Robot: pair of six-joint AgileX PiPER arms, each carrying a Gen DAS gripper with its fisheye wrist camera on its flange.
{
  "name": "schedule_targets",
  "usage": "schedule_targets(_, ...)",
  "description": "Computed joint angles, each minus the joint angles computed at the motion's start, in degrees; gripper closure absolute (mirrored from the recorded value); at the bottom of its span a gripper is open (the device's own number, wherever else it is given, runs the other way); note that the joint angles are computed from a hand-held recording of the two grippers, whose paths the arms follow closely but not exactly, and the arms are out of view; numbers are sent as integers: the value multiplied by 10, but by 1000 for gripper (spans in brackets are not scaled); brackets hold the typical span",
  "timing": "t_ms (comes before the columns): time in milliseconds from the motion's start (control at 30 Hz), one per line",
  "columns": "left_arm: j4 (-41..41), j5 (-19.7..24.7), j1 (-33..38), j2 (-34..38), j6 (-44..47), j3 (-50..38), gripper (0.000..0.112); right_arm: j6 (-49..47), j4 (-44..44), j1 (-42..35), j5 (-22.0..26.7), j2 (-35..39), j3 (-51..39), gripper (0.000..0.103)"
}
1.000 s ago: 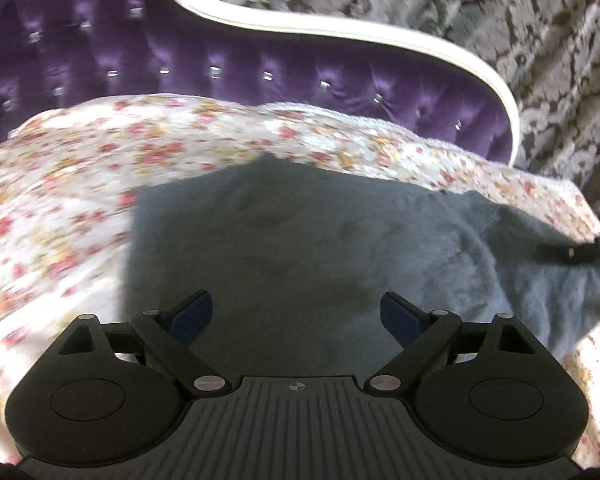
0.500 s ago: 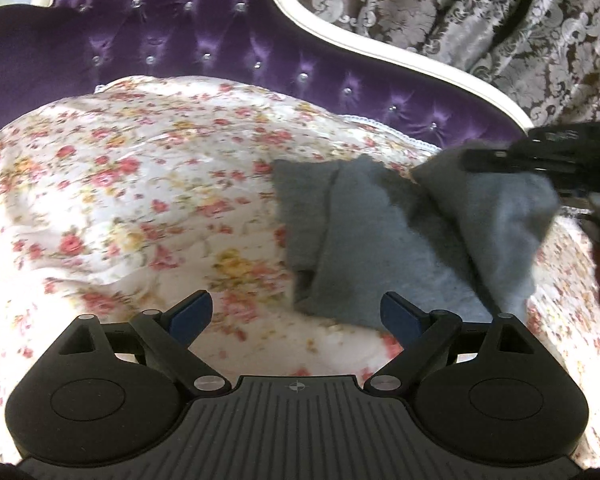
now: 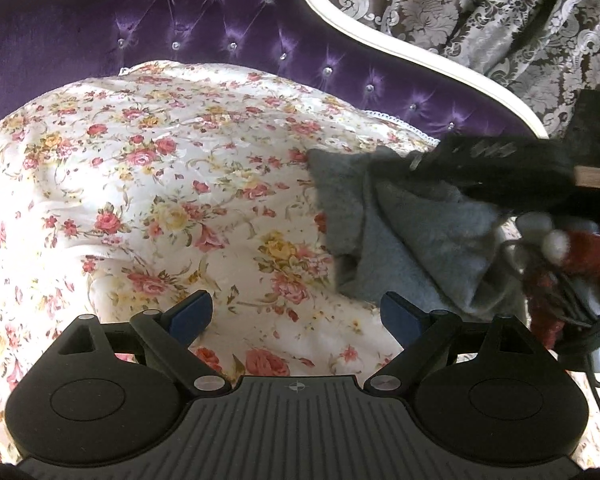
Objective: Fold small clothes
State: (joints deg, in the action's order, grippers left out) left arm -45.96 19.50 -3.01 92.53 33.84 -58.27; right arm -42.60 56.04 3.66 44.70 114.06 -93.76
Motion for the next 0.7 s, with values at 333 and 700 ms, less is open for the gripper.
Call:
schedule_targets(333, 57, 3, -6, -1, -46, -36, 20, -199, 247, -89, 51, -76, 84, 27)
schedule_targets(700, 212, 14, -66, 28, -150, -151, 20, -366, 250, -91, -153, -221, 311, 27)
